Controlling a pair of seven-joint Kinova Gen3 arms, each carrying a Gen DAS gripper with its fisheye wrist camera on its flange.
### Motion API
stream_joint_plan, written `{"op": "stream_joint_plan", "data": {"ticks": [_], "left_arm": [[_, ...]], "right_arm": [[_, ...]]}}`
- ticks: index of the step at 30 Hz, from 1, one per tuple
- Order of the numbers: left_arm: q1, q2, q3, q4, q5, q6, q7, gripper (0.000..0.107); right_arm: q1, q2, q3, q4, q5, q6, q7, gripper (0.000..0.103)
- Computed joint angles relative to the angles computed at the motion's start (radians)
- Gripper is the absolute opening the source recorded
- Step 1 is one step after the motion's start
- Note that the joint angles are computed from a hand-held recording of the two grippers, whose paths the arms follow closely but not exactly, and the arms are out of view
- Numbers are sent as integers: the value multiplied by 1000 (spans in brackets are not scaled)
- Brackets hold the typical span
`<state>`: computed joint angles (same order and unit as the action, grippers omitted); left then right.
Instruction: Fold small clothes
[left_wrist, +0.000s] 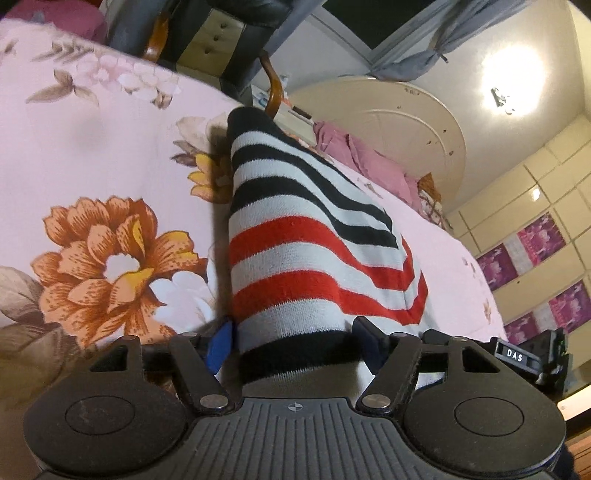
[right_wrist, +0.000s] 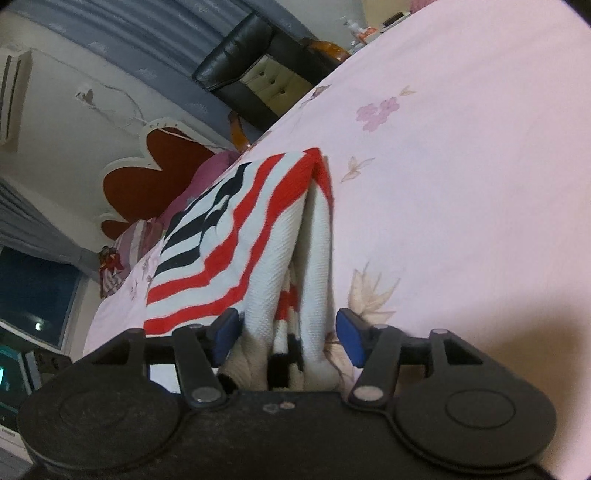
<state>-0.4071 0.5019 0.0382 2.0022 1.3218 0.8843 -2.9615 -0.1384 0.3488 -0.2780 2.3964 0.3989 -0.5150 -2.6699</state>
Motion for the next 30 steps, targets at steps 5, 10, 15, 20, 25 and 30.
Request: {"op": "stream_joint_plan", "data": {"ticks": [5, 10, 15, 20, 25, 30], "left_arm": [[8, 25, 6, -29, -2, -1, 30, 69], [12, 35, 21, -57, -24, -12, 39, 69], [20, 39, 37, -60, -6, -38, 7, 69], [40, 29, 41, -52, 18, -75, -27, 69], [59, 16, 38, -51, 19, -106, -40, 68], [68, -12, 38, -29, 35, -131, -86, 53]], "right_arm": [[62, 37, -22, -21, 92, -41, -49, 60], [93, 59, -12, -24, 144, -89, -80, 60], [89, 67, -14, -70, 218, -49, -71, 62], [61, 57, -11, -102, 224, 13, -16, 60], [0, 36, 4, -116, 131, 75, 66, 56], [-72, 7, 32, -112, -6, 119, 198, 43]]}}
